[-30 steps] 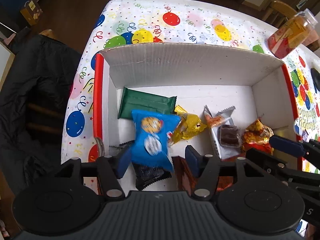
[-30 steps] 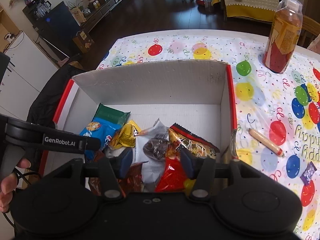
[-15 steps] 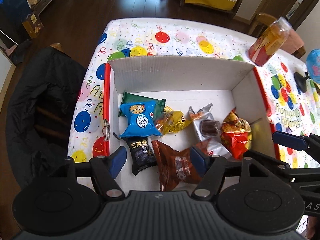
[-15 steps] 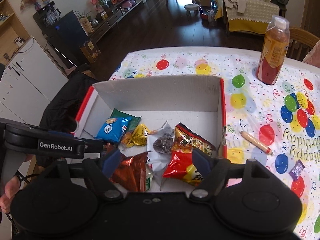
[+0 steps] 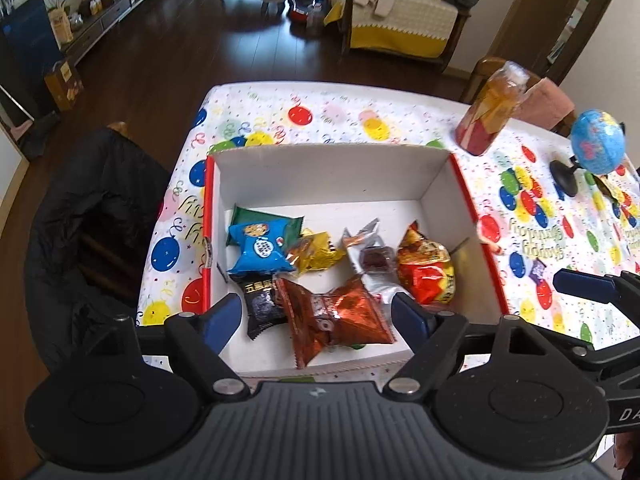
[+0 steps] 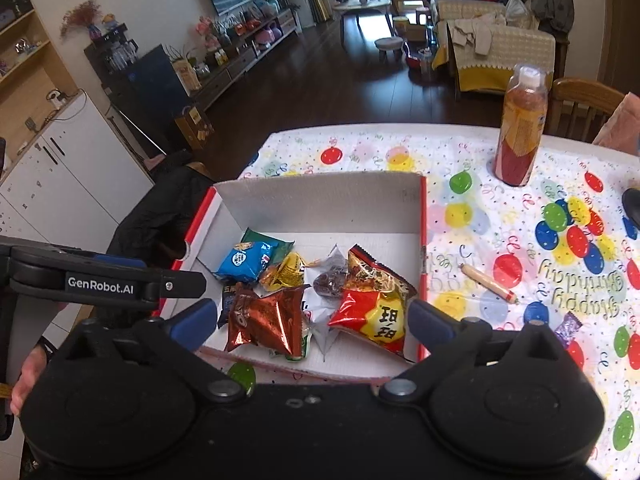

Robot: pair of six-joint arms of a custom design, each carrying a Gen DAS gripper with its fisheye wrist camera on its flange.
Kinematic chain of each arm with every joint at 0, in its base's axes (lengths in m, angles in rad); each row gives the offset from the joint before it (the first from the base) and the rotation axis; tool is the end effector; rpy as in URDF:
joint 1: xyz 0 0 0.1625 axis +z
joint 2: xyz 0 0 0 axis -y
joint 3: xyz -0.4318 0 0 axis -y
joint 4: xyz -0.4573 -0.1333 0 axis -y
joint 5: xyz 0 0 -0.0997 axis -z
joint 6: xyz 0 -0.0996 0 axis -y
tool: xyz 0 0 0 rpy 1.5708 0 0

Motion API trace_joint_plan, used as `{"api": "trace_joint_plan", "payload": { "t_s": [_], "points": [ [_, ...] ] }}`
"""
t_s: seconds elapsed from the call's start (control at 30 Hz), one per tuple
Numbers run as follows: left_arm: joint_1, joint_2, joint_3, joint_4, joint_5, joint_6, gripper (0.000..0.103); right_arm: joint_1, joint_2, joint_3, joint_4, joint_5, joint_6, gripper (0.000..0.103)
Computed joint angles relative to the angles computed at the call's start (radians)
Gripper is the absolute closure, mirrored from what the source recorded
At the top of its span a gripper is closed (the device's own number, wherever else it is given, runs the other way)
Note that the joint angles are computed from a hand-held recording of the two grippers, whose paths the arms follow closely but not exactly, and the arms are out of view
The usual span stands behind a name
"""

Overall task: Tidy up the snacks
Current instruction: 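Move both tools back toward the wooden stick snack and purple candy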

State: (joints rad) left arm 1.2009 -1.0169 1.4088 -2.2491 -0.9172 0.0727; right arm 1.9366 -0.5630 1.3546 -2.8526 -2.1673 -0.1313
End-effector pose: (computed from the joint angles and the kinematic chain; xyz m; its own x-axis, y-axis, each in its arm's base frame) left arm -0.0968 -0.7859 0.3074 -0.7750 0.1915 -0.6023 0.4042 0.8828 -0.2394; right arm 0.3631 -0.7318 0.0418 -0.8184 -0.1564 0.5530 -0.4264 0.8104 -0.4019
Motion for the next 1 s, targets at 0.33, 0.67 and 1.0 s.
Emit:
{"api": "trace_joint_plan", "payload": {
  "t_s": [0.33,0.67,1.0],
  "points": [
    [-0.050,-0.062,0.139,-0.150,-0.046,0.031,0.000,-0.002,-0.110,0.164,-0.150,0.017,-0.070,0.000],
    [-0.113,-0.045,0.240,-0.288,-0.081,0.018,0.000,-0.056,-0.259,0.344,-0.249,-0.014,-0.118,0.000],
    [-0.174,0.053,0.263,-0.381,-0.049,-0.019,0.000,-0.133,-0.379,0.457,-0.290,-0.080,-0.131,0.004]
  ]
}}
